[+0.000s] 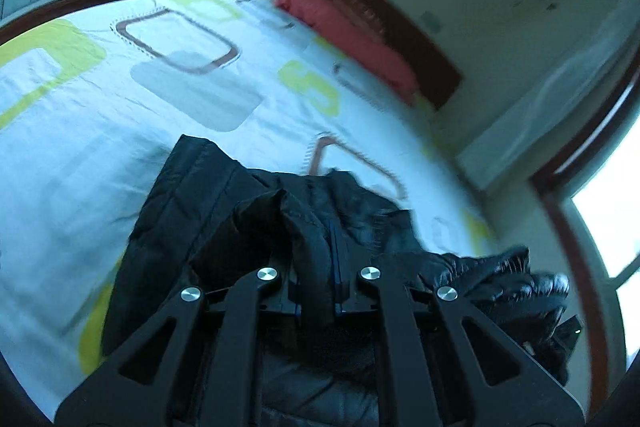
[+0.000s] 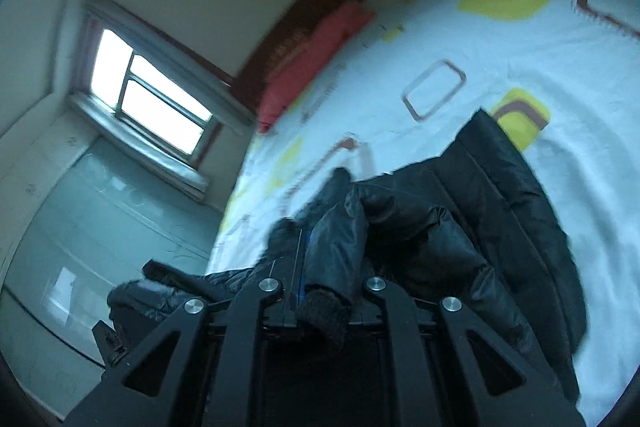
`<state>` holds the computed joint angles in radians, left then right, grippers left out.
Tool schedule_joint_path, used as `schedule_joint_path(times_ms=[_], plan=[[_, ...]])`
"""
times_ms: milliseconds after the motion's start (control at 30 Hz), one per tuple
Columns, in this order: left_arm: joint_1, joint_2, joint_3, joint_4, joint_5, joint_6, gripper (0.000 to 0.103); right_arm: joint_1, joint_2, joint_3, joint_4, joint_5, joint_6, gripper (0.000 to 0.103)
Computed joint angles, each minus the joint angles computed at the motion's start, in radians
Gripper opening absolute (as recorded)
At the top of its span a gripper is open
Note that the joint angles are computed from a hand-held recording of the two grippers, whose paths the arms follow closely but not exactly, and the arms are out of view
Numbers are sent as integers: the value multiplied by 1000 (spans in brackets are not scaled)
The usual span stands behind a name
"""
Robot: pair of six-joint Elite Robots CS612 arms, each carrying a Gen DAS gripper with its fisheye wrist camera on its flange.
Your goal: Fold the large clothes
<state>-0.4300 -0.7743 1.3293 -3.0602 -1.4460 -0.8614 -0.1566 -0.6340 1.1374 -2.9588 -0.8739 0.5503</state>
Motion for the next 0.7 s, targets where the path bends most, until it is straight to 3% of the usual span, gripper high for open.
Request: schedule_joint_path(times_ms=[200, 533, 633, 667, 700], plan=[[12, 105, -146, 171, 40, 40, 9, 13, 91, -131, 134, -59, -34, 11], [27, 148, -199, 192, 25, 30, 12, 20, 138, -213, 149, -68, -39, 15], [33, 139, -201, 187, -3, 30, 18, 15, 141, -228, 151, -37, -29, 30], [35, 131, -192, 172, -12, 31, 20, 11, 140, -224, 129, -21, -15, 44], [37, 126, -188, 158, -23, 31, 30, 8, 133, -210, 87, -16, 9, 57]])
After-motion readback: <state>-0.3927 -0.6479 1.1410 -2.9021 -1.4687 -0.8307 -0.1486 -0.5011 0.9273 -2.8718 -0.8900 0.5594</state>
